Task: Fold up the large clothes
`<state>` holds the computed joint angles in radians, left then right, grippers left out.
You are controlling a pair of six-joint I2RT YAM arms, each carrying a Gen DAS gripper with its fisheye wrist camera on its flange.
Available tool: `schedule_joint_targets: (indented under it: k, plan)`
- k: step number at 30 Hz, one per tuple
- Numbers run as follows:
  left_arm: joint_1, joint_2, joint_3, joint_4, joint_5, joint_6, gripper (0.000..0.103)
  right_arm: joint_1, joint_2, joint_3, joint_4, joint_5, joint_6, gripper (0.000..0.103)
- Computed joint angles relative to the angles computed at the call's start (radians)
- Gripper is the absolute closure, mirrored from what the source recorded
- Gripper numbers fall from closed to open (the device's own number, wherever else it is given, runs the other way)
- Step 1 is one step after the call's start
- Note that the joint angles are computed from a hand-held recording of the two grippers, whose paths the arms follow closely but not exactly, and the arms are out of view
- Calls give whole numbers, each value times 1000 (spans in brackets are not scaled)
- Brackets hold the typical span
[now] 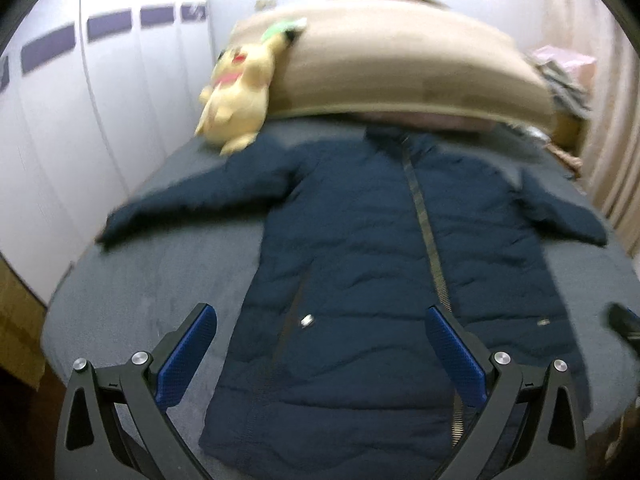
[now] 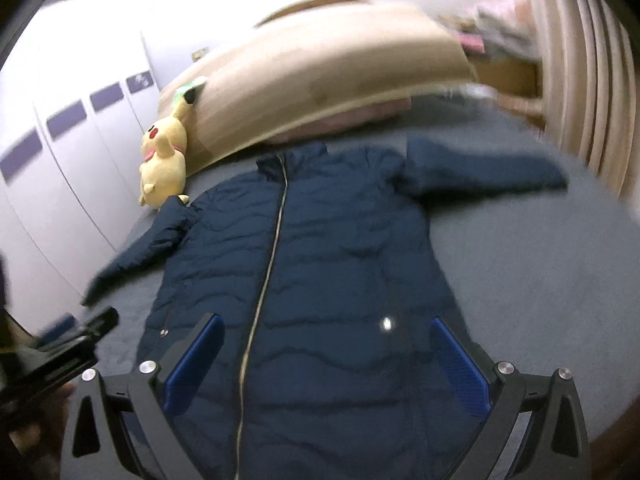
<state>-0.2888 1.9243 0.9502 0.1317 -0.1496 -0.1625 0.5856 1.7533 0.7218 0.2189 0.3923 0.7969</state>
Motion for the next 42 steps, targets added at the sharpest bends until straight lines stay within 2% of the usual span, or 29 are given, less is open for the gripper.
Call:
schedule_joint_targets:
  k: [5,8,11,14,17,19,23,25,29,32,33,34,35,37,40,42]
  plan:
    - [53,192,130,-58,5,-23,0,-295,4,-278,381,-311,57,0]
    - [71,257,184,-68,30,-39,0,-530,50,-355,559,-513,85,0]
    - [76,297,231,-65,29,-34,0,-812,168,-351,765,-739,147,0]
    - [70,339,282,-66,17,-32,0,-998,300,-232,821,-873,218,0]
    - [68,401,356,-77,6,-23,0,-1091,404,-78,767,-906,246,3]
    - [66,455,421,-109,-8,-21,0,-1134,474,69,658,-898,233,11]
    - [73,540,510,-145,-4,-17,0,-1184,595,320,471,-872,227,20]
    - [81,560,519,-132,14,-22,0,-1191,655,449,371,-845,209,25]
    - [92,572,502,-81,35,-25,0,-1200,768,689,184,-798,154,29]
    - [89,576,488,-45,27,-28,0,-1199,833,825,57,-779,118,35]
    - [89,576,483,-36,26,-27,0,-1203,859,858,31,-783,110,42]
    - [90,576,483,-34,27,-28,0,-1202,886,896,7,-771,102,57]
    - [92,577,480,-29,32,-29,0,-1195,887,919,-38,-738,90,67]
    - [96,575,473,-21,43,-32,0,-1182,889,975,-130,-706,48,82]
    - [98,575,470,-14,49,-36,0,-1151,819,963,-152,-650,-40,91]
    - [98,575,468,-10,51,-38,0,-1110,733,934,-165,-605,-119,92]
